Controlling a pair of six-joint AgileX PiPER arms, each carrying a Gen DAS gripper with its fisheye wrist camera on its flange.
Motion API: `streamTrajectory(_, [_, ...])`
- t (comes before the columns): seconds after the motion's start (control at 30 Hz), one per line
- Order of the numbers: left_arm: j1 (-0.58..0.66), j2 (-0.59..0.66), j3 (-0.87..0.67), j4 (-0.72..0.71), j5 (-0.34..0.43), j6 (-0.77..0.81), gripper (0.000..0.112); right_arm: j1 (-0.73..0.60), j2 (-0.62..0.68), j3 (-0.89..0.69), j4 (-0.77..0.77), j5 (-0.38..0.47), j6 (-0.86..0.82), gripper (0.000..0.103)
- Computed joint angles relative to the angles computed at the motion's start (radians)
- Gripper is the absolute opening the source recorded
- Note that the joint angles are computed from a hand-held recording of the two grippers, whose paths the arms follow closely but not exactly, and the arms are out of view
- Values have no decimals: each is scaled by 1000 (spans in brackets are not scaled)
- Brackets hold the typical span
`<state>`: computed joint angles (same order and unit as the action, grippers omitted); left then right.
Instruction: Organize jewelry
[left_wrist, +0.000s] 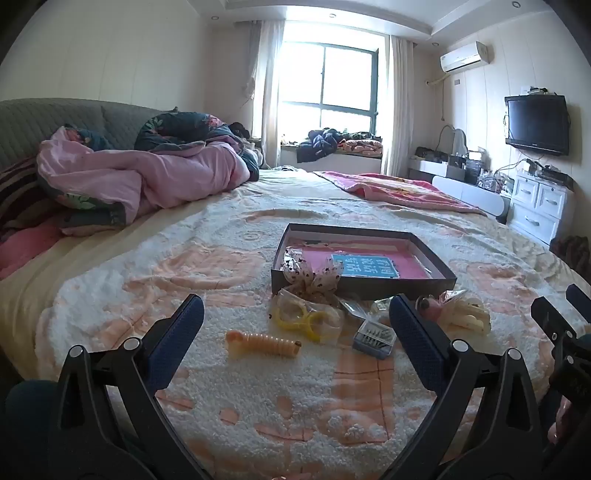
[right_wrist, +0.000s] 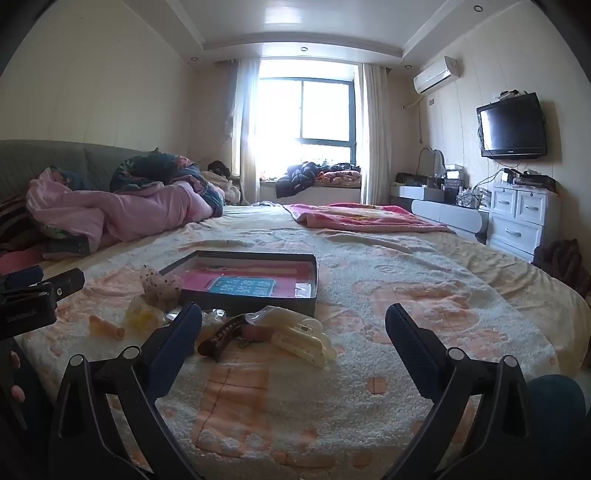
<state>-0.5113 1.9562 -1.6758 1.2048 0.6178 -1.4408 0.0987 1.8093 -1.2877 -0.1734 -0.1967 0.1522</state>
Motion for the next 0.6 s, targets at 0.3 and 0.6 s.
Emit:
streamTrajectory(0.3, [-1,2,-3,1,5,8,92,4,3,-5,18,1,-18,97])
streamTrajectory(0.6, [-2,2,-2,4,6,6,92,1,2,-4,7,2,-10,97])
